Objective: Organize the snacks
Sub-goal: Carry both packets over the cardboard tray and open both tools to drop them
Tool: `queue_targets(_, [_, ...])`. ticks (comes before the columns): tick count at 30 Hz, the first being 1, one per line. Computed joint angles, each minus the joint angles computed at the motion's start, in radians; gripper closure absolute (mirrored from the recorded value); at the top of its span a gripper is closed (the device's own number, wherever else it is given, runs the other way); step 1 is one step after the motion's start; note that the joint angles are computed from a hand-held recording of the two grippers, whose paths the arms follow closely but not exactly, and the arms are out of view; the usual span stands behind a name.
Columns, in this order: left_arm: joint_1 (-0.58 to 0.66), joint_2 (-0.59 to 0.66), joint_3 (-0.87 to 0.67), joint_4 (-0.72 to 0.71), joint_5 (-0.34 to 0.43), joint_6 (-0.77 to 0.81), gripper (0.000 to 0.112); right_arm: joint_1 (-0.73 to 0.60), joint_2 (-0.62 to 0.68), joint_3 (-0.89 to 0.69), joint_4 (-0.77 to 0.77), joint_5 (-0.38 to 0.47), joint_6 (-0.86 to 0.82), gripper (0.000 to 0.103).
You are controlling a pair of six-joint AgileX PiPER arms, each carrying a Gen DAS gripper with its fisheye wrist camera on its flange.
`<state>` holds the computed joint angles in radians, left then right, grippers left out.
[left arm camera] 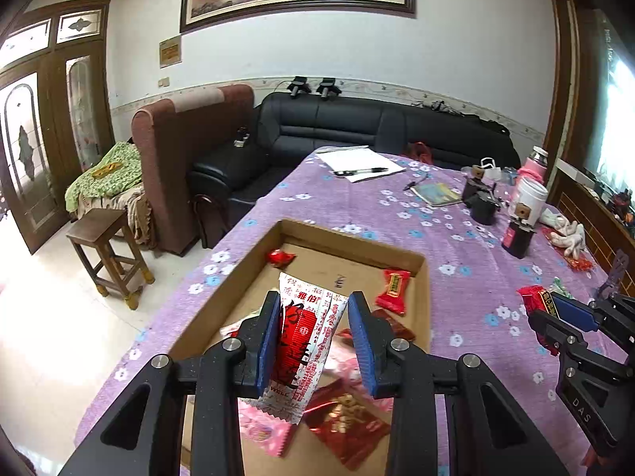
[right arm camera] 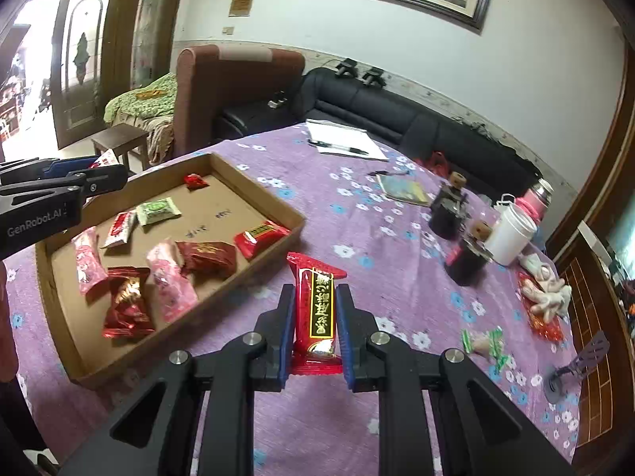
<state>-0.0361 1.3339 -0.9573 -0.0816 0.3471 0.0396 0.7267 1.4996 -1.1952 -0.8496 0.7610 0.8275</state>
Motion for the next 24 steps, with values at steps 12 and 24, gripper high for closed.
queue_targets(12, [0.109,0.012,-0.01,-0.1,0.005,0.116,0.076,0.063,0.104,-0.139,0.026,0.021,-0.058,0.084])
queue_targets(24, [0.19,0.048,-0.025,-0.113,-0.008,0.163,0.076,0.082,0.225,-0.302,0.099,0.02,-0.16,0.084])
